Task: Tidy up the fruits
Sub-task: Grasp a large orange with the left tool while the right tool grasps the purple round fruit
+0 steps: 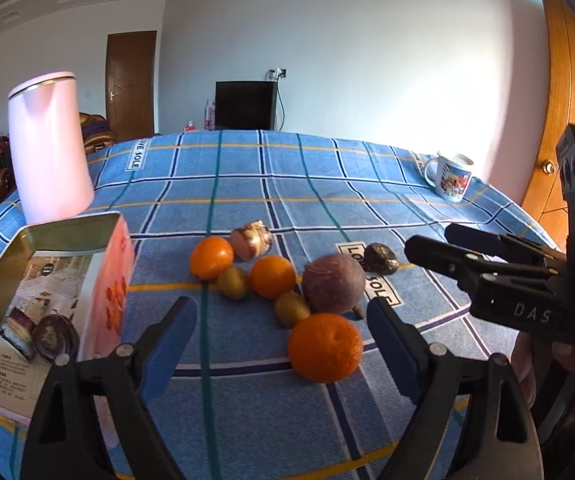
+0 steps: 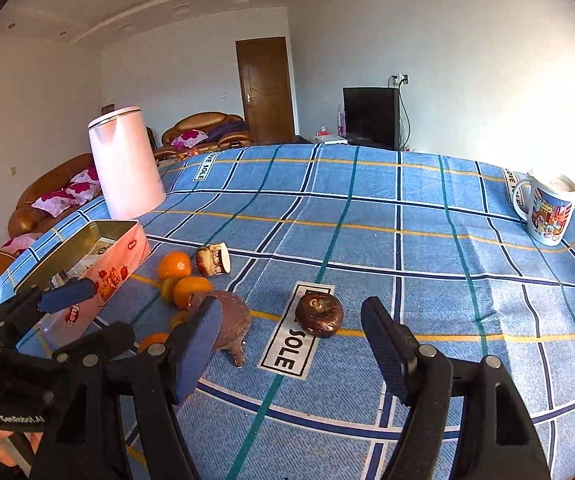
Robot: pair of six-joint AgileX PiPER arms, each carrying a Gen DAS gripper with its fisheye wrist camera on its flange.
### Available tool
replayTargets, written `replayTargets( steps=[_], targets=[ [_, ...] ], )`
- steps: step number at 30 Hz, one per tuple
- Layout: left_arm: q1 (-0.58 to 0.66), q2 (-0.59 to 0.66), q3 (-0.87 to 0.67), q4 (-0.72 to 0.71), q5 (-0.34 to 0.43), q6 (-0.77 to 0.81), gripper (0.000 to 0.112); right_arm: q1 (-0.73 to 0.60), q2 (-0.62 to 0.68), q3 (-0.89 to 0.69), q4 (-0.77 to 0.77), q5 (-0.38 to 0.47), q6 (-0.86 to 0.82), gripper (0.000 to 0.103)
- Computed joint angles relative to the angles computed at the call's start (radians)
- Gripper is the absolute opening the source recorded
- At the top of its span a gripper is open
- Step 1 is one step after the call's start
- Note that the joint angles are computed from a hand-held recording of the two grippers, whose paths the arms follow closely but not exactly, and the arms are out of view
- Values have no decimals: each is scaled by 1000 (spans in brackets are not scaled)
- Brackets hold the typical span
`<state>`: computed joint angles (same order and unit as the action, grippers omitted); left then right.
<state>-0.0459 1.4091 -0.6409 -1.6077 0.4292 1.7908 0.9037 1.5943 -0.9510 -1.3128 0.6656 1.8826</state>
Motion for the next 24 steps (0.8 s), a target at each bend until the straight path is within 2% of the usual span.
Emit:
replayTargets(
  steps=[4, 7, 10, 12, 13, 18, 21, 24],
  targets=[
    [-56, 26, -10, 36, -32, -33, 88, -4, 0, 15, -22, -11, 33, 74],
    [-83, 53, -25, 90, -41, -78, 82, -9, 4, 17, -32, -16, 47, 74],
    [-83, 70, -42, 150, -27, -125, 71, -12, 12, 10, -33, -20, 50, 74],
    [-87, 93, -67, 243, -9, -208, 54, -15, 20, -2, -31, -23, 45, 74],
    [-79, 106, -78, 272, 17, -233, 50, -17, 26, -9, -29, -28, 42, 74],
    [-47, 95, -65, 238, 59, -194, 49, -24, 59, -50, -27, -62, 27, 74],
    [-23, 62, -37, 146, 34, -95, 49, -30, 81, -77, -13, -80, 3, 74],
    [17, 56, -42, 97, 25, -60, 49, -42, 98, -97, 3, -111, -14, 74]
  ],
)
